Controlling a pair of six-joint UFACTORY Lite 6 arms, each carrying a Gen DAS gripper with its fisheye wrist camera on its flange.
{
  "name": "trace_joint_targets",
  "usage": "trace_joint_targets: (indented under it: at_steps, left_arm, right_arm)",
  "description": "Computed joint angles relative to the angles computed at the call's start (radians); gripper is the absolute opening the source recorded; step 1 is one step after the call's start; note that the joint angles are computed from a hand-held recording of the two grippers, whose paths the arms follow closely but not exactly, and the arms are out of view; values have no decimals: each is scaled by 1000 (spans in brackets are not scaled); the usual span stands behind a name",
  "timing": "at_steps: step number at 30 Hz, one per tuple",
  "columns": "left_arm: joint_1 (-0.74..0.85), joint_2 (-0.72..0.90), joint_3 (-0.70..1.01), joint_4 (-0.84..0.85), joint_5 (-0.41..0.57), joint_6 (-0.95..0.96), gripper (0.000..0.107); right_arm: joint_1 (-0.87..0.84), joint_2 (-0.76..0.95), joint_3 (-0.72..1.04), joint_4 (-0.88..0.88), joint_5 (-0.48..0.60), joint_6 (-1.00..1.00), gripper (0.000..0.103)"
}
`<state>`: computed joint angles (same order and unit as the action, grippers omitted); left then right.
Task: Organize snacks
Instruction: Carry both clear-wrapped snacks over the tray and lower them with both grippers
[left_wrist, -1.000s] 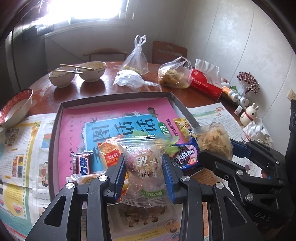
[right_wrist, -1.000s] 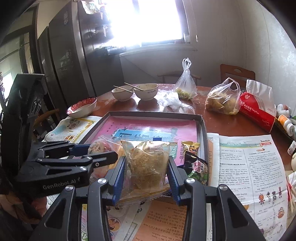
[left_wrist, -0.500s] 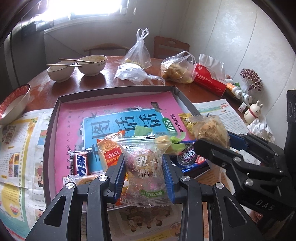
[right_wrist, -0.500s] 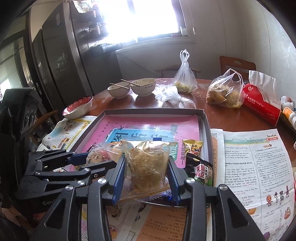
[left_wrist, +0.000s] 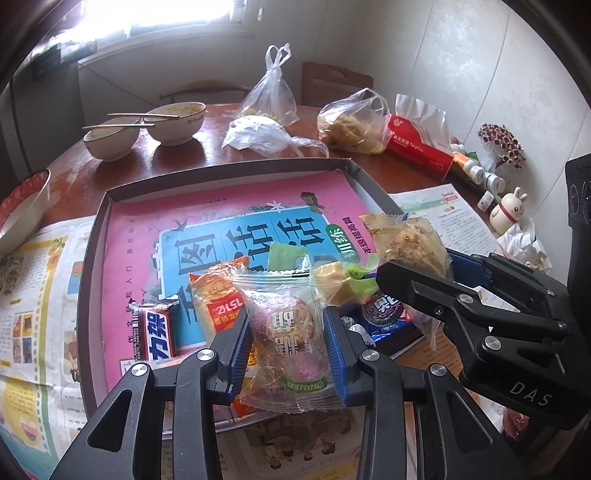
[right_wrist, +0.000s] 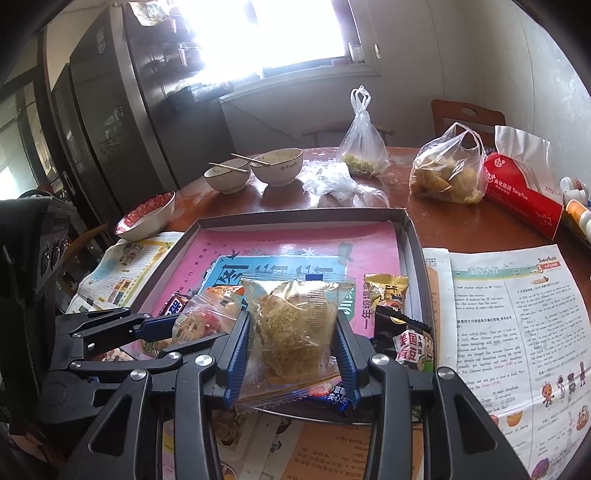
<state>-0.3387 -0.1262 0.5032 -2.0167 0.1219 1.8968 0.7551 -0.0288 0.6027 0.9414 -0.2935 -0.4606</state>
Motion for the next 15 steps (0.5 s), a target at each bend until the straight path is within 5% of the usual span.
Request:
trace_joint_targets:
  at_steps: [15]
  left_arm:
    - [9,20,2,-184,-6,191,39]
  right_arm:
    - [-14,70,31,-64,11,65,43]
